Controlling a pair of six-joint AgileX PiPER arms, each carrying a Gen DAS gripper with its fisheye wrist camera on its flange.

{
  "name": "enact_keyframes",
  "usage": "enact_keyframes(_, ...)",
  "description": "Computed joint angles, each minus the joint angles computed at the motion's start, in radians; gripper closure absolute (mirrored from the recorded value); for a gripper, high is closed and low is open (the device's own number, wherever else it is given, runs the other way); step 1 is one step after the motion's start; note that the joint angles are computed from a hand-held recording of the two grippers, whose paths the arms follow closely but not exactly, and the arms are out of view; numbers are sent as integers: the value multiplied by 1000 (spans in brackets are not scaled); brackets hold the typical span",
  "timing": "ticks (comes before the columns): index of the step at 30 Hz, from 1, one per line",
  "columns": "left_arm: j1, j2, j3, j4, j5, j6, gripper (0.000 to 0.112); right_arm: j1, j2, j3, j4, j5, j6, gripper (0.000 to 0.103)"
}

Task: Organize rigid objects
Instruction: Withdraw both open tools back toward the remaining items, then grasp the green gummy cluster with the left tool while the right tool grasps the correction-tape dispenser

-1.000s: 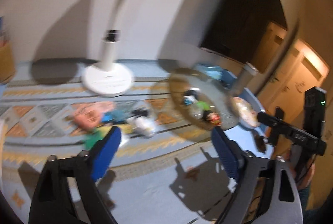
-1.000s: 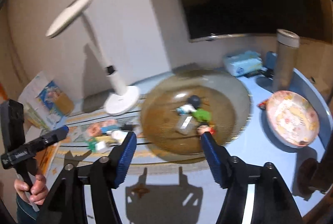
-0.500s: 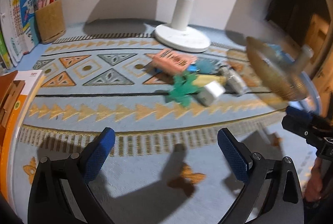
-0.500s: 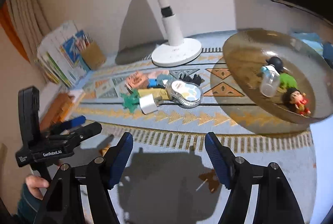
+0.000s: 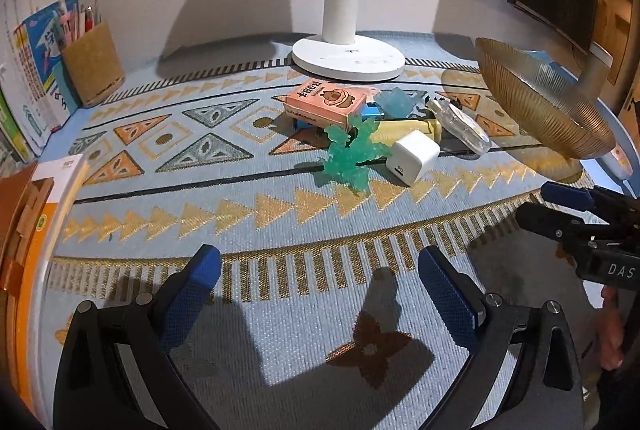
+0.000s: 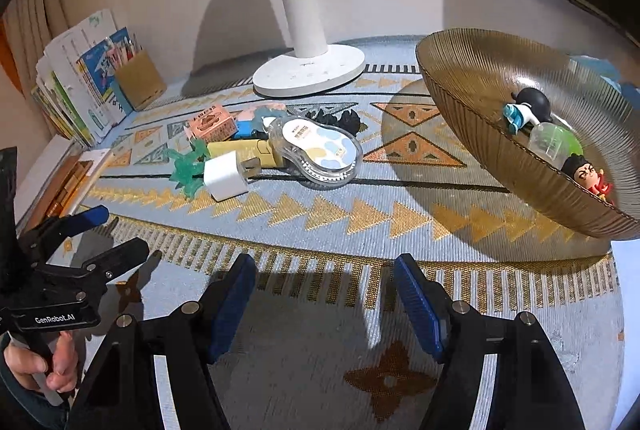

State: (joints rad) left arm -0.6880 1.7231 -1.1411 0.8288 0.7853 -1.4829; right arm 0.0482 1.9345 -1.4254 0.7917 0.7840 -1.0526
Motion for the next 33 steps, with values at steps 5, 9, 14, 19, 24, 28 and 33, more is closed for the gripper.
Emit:
enact_keyframes(5,-24,-29,36,85,21,-108,14,6,29,-39,-35,24,52,33)
enact_keyframes(9,49,-80,81,-2,-135,-3,21,8,57,-103,-100,82,148,33)
enact_keyframes(14,150,-46,-37,-174,-135,356,26,73,55,-213,-255,121,276,33)
enact_keyframes(19,265,65,-154,-380,-152,732,33,122,197,-399,-311,132,377,41)
enact_keyframes(24,359,111,-176,-623,-248,987,39,129,275,-477,-278,94,378,42)
enact_keyframes(28,382,132,-192,-768,-287,1149,39,131,350,-607,-260,160,379,34)
enact_keyframes(33,354,155,-236,-785,-268,1186,41,145,379,-658,-240,183,338,40)
